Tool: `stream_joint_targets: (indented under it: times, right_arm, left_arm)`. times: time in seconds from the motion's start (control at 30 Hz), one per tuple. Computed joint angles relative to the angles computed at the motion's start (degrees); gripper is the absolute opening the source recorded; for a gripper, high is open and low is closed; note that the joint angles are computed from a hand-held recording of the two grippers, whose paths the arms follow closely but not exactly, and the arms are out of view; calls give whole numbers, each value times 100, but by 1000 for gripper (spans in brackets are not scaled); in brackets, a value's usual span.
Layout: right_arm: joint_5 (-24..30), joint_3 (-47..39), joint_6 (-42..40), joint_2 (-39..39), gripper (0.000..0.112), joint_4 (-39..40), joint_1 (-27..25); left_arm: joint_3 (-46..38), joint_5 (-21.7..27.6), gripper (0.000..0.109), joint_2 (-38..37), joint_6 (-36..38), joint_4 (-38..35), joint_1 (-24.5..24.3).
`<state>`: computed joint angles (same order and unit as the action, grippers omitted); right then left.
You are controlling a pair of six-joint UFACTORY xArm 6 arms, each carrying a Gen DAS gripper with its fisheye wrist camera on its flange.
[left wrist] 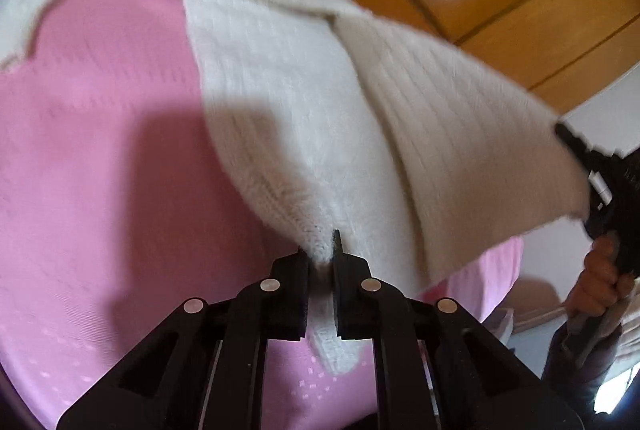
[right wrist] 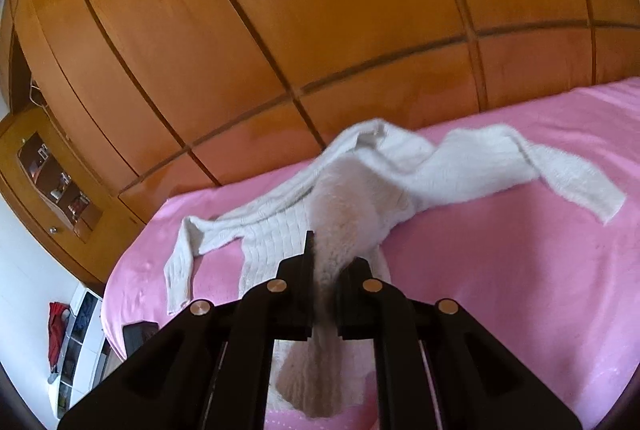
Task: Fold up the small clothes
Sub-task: 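Lift and shake the sweater out with both grippers, spreading it over the bed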
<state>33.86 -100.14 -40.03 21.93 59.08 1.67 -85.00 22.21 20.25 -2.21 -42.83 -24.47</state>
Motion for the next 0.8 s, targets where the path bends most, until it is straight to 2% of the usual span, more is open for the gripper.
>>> stream_joint_targets:
  times: [0.1, 0.2, 0.27, 0.43, 0.5, 0.53, 0.6, 0.67, 0.77, 0.8]
  right_arm:
    - [-82, 279, -318, -348, 6, 241, -51]
    - [134, 703, -657, -729, 6, 718, -254]
    - [100, 1102, -812, -980, 6, 728, -303]
    - [223, 2402, -729, -1508, 6, 479, -429]
    - [259, 2881, -411, -1564, 6, 100, -429]
    - [295, 3043, -242, -1535, 6, -91, -420]
    - [191, 3345, 152, -1439, 6, -620, -348]
    - [20, 3464, 326, -1327, 6, -882, -277]
    - [-583, 3525, 538, -1307, 8, -1502, -103]
    - [-598, 3486, 583, -1308, 13, -1607, -110]
  left_arm:
    - [390, -177, 6, -597, -62, 415, 159]
    - [872, -232, 6, -1295, -25, 588, 404]
    - [1164, -190, 5, -1720, -310, 1012, 559]
    - [2189, 273, 5, -2800, -1036, 1890, 904]
    - [2604, 544, 5, -3108, -1451, 2296, 913]
    - [2796, 627, 5, -3193, -1594, 2397, 907]
    - [2885, 833, 5, -3026, -2181, 3038, 850]
    - [2869, 917, 5, -2826, -2424, 3269, 890]
    - [2695, 965, 7, -2521, -2402, 3300, 908]
    - [2612, 984, 7, -2461, -2362, 3349, 889]
